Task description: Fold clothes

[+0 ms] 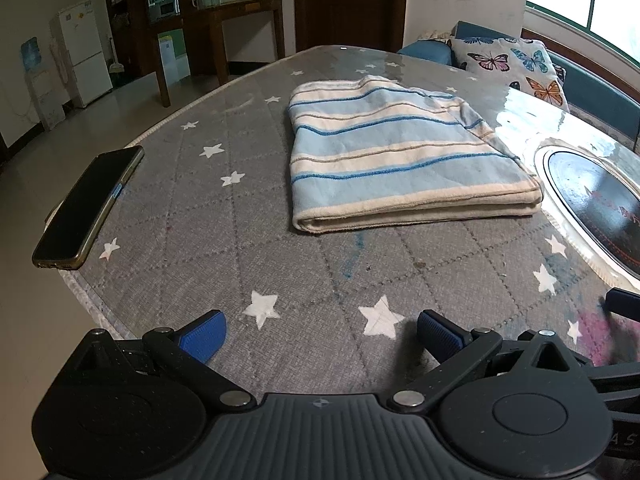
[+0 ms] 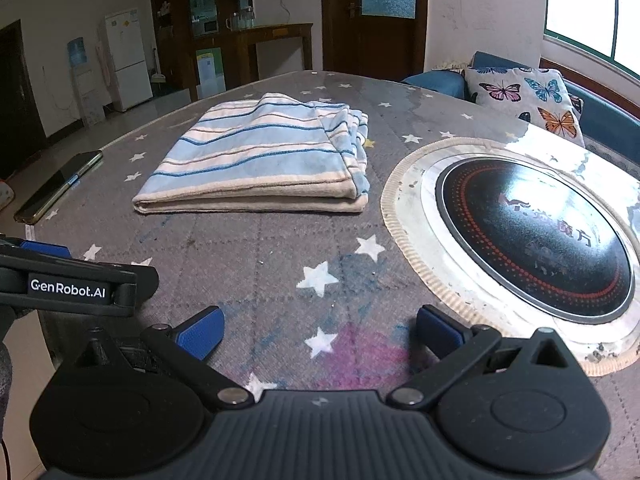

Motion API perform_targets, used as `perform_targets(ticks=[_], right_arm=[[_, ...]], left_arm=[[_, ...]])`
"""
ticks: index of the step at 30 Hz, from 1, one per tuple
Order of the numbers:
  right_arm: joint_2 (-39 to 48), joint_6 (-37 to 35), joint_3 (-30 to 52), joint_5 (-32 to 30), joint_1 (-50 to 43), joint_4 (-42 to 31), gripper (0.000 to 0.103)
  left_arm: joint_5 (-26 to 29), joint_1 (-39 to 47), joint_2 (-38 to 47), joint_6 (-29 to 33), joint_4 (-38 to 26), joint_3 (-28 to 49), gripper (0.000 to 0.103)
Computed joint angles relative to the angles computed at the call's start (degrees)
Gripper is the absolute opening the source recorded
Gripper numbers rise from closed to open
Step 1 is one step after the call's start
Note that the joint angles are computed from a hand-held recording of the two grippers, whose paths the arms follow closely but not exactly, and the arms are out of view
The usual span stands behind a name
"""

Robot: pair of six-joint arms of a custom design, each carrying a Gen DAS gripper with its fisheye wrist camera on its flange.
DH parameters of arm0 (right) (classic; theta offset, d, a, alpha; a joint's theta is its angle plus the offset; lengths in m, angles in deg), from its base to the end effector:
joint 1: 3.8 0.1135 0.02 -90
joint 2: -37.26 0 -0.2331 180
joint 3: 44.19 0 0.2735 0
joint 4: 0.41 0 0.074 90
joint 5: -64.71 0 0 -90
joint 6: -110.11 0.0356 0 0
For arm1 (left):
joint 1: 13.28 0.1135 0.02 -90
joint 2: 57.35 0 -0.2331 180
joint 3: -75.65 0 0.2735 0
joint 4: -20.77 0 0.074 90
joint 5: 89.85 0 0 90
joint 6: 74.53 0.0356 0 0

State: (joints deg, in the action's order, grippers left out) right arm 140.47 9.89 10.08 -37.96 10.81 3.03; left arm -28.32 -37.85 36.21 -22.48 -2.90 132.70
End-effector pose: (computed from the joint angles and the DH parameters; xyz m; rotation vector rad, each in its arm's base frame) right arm 0.3165 0.0906 0.0567 -0.6115 2.2796 0.2985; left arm 0.2860 -0.1121 0.0921 -0.4483 2.4063 0.1922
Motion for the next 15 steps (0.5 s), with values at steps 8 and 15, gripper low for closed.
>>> perform_targets(ticks=[8,15], right_arm=[[0.2,-0.1,0.4,0.7,0.4,-0.5,0.103],[0.4,-0.1,1.0,1.2,0.6,-1.1,0.103]], left_arm=[[0.0,0.0,0.0,0.0,0.0,0.0,0.103],[-0.1,0.2,0.5,0.1,0.6,0.2,0.103]])
